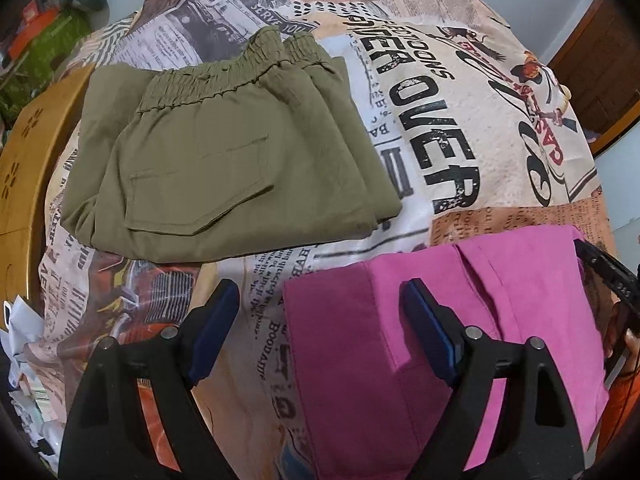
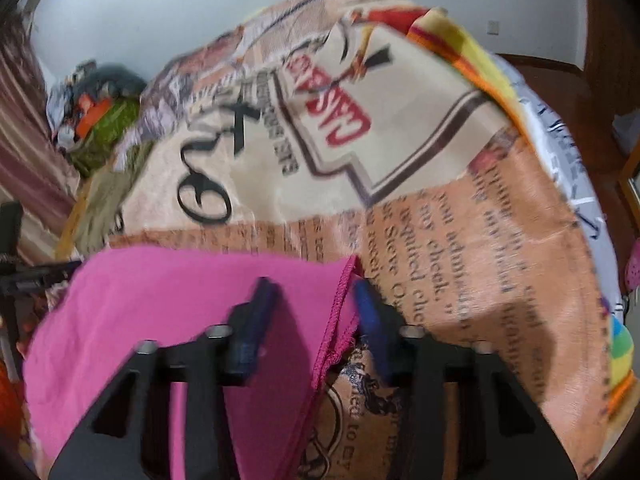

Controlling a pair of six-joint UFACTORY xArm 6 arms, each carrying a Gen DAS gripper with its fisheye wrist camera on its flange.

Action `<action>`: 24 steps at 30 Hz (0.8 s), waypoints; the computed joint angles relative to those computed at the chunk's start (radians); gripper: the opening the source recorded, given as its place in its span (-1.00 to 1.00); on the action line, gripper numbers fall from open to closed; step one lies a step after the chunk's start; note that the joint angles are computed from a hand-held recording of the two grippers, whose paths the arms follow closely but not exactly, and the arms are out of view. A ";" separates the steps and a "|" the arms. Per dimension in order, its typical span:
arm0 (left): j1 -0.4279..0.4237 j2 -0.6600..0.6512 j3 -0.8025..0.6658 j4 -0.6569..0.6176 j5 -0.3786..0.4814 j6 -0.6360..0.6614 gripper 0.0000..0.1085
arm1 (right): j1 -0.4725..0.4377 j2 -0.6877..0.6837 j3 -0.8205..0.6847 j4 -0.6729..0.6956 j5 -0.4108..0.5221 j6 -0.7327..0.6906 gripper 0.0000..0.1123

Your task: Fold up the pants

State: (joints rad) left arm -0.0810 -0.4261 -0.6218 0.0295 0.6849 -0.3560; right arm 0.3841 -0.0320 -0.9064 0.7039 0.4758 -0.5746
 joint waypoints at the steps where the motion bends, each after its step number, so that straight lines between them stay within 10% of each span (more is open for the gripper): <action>1: -0.002 -0.004 0.005 0.023 -0.004 -0.015 0.57 | 0.008 -0.002 0.010 -0.017 -0.023 0.004 -0.61; 8: -0.015 -0.029 0.062 0.242 -0.021 -0.163 0.75 | 0.010 0.018 0.017 -0.104 -0.054 0.069 -0.93; 17: -0.027 -0.106 0.045 0.294 0.084 -0.189 0.68 | 0.010 -0.070 0.036 -0.289 -0.021 0.196 -0.83; 24: -0.122 -0.204 0.004 0.330 0.119 -0.172 0.70 | 0.042 -0.222 0.054 -0.086 0.063 0.043 -0.08</action>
State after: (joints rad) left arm -0.2032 -0.6296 -0.6179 0.3595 0.8041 -0.5280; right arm 0.4265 -0.2544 -0.8524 0.6178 0.5390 -0.5317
